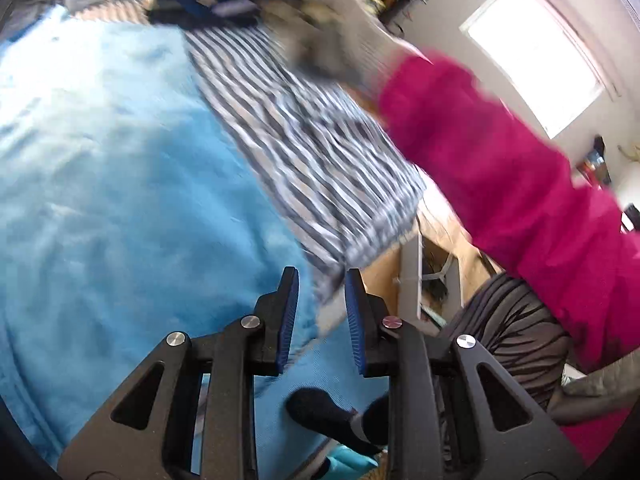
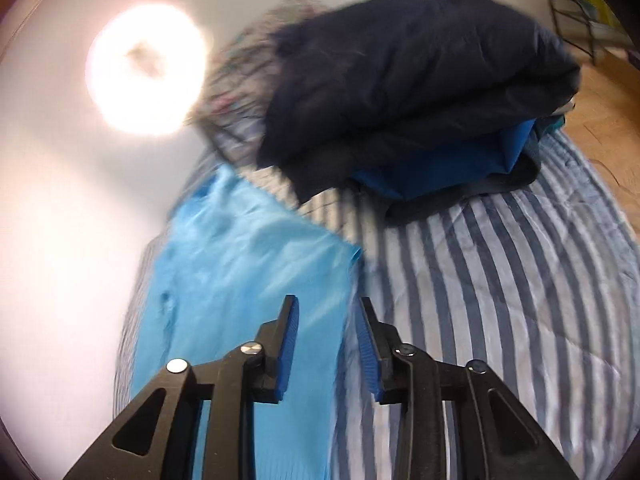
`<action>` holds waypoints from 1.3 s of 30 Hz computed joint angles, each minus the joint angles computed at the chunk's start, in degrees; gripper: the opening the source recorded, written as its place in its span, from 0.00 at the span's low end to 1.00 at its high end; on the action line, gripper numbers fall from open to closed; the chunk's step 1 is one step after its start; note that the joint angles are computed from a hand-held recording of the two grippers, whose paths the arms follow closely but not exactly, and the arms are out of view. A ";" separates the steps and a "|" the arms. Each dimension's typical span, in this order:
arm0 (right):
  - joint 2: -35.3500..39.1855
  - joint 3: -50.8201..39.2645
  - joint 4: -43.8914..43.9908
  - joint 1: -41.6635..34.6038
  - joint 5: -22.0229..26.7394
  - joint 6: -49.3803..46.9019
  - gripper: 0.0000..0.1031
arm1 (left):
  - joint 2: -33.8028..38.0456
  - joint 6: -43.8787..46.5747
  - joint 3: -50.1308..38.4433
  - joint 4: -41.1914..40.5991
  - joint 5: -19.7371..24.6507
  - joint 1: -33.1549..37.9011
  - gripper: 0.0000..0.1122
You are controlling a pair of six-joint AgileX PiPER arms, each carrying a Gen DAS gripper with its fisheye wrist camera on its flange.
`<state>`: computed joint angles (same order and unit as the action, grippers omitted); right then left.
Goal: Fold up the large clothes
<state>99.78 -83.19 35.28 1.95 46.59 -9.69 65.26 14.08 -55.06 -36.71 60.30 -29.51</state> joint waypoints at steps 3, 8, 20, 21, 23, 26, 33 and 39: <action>-9.02 8.82 4.39 1.23 2.66 -8.15 0.22 | -2.75 -1.09 1.39 2.81 0.01 6.75 0.20; -14.47 17.10 1.16 14.79 1.29 -6.19 0.17 | -2.49 -14.10 4.99 16.76 -5.28 9.75 0.20; -6.44 15.63 -14.83 25.03 -4.14 10.79 0.17 | 9.23 -3.57 7.19 -0.50 -8.30 21.05 0.20; -5.94 15.24 -14.81 24.88 -4.39 11.03 0.17 | 10.35 -4.26 5.84 0.37 -8.88 20.34 0.00; -5.06 14.09 -15.60 24.85 -3.87 11.23 0.17 | 10.94 -8.31 5.19 4.90 -12.62 17.52 0.00; -3.31 12.35 -27.07 27.81 -2.16 20.00 0.16 | 8.44 -15.18 5.47 10.21 -13.03 17.62 0.00; -3.52 13.00 -25.32 25.77 -1.47 17.79 0.13 | 6.10 -22.30 6.34 20.51 -11.58 14.97 0.08; -15.96 19.19 -17.02 18.58 -0.12 11.46 0.36 | -1.28 -19.84 5.17 20.29 -11.51 15.31 0.08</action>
